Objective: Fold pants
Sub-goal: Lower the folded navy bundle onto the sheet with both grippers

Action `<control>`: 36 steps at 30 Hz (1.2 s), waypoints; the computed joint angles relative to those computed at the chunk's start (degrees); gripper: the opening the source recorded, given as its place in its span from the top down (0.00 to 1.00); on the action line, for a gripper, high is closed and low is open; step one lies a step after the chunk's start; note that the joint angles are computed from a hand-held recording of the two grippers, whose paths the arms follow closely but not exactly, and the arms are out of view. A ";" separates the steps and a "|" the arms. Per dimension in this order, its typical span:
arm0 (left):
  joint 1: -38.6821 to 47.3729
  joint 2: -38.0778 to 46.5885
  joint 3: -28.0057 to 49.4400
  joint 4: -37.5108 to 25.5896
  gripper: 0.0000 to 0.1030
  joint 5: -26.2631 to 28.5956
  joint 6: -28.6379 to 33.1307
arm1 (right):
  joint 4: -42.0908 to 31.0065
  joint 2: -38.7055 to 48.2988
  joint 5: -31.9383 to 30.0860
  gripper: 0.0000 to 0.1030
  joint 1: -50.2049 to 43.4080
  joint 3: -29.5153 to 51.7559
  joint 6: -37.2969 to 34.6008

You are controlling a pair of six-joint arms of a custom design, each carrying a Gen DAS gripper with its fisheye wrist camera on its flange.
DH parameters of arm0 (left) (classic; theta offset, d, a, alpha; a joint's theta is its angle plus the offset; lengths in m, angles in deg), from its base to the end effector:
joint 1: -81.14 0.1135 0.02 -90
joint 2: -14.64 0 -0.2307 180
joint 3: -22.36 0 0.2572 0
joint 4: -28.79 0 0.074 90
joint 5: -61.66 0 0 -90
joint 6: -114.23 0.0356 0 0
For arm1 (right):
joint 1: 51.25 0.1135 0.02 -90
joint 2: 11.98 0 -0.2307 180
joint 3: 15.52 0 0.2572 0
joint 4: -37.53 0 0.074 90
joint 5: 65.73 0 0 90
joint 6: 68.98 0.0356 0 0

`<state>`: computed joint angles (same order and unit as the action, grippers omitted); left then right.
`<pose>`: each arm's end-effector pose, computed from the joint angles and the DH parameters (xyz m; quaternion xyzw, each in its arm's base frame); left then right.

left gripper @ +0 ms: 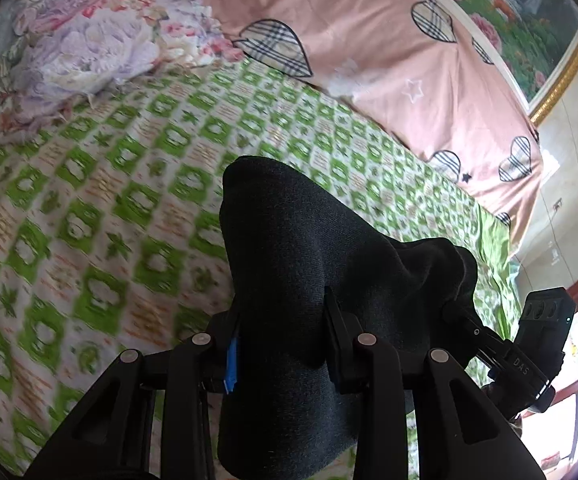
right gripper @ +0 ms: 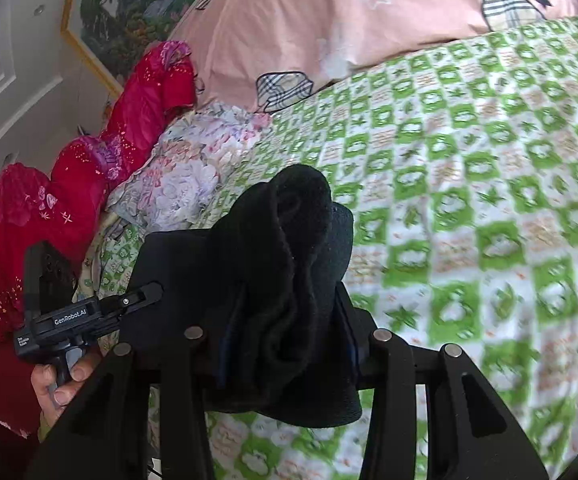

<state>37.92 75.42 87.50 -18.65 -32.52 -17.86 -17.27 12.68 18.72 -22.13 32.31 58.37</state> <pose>0.1795 -0.1651 0.2596 -0.0055 0.9168 -0.2450 0.3153 0.1206 0.0711 0.2536 0.0390 0.8715 0.3023 0.3842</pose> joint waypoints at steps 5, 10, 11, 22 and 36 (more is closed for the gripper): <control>5.36 1.88 1.39 0.08 0.67 2.32 3.37 | 6.12 7.51 -1.16 0.58 -0.55 1.07 -0.75; 7.26 4.14 2.28 1.08 0.67 2.88 5.03 | 9.60 12.63 -3.40 0.58 -2.66 1.73 -1.56; 7.49 4.55 2.33 1.35 0.67 2.96 5.16 | 10.17 13.24 -3.45 0.58 -2.78 1.65 -1.56; 9.73 7.86 0.00 5.00 0.65 4.42 6.05 | 12.55 17.95 -3.71 0.54 -3.86 0.31 -1.33; 8.21 8.14 -1.34 4.93 0.46 0.01 5.59 | 10.80 19.17 2.31 0.39 -1.22 0.87 -2.34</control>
<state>46.13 83.56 86.16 -13.72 -32.51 -12.26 -6.46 31.85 21.02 -23.35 33.18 56.02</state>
